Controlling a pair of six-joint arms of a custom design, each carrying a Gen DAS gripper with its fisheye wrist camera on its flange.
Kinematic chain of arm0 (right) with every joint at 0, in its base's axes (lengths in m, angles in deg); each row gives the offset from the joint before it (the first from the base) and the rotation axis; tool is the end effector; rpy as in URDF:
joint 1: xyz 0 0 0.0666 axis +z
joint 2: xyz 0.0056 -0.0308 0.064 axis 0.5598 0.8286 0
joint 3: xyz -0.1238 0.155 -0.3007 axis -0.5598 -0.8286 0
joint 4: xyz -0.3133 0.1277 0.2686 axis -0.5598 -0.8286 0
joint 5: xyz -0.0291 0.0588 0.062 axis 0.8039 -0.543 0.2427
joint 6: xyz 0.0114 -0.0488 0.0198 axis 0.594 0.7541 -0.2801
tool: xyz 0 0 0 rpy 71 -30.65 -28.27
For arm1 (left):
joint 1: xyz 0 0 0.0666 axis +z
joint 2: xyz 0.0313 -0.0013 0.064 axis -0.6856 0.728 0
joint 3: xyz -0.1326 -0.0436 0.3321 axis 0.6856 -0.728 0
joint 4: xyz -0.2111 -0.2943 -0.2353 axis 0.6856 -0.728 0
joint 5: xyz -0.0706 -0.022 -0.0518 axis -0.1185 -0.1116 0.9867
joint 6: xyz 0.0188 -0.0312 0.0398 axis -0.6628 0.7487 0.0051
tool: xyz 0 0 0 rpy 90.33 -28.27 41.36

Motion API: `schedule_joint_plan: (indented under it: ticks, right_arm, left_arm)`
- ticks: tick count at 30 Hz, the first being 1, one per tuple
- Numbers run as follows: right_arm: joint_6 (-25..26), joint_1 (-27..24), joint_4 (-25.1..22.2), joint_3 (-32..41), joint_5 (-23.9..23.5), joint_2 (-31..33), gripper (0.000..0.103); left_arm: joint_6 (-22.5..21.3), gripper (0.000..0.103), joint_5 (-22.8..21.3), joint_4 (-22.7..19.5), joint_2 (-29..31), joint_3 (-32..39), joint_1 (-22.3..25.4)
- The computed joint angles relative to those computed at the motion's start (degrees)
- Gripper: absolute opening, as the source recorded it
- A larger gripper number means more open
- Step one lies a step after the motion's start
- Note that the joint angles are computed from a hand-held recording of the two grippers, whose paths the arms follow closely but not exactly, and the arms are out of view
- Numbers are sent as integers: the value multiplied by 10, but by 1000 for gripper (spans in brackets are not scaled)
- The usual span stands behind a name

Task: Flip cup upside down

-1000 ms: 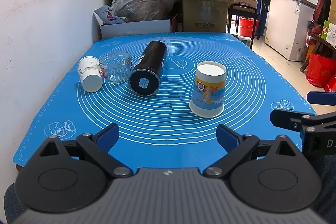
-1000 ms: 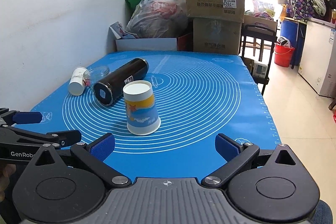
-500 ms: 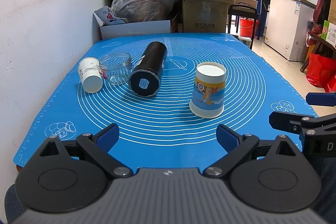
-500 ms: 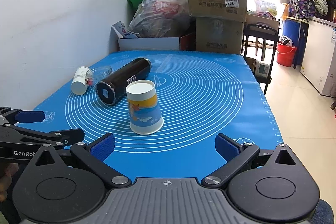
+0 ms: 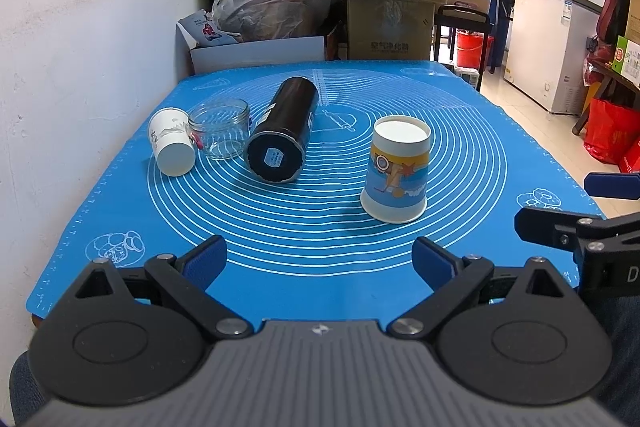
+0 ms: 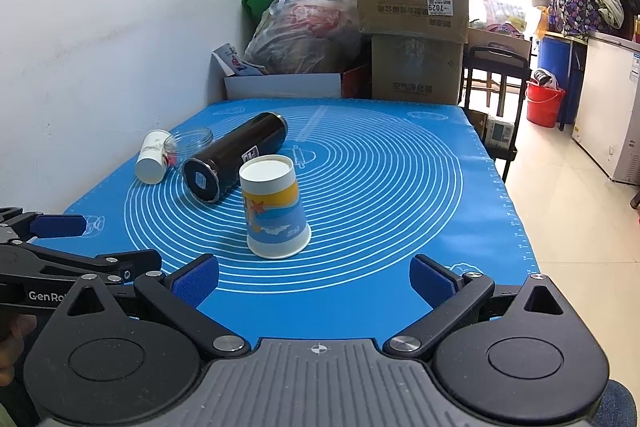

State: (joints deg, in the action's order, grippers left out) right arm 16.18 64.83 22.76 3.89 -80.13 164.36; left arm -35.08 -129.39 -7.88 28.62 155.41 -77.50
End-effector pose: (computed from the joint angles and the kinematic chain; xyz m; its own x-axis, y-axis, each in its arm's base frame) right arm 0.5271 0.3186 0.2680 -0.4891 -0.2661 -0.8307 -0.5836 0.8076 0.0849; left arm 0.4542 -0.2810 0.2596 -0.5756 -0.1437 -0.8050 -0.3121 0.9485 0.0539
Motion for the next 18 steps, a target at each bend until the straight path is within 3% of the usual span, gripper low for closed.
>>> schedule_joint_plan:
  ticks: [18]
  right_arm:
    - [0,1,-5,2,-3,2,103]
  left_arm:
    - [1,98,-1,-2,1,0,0]
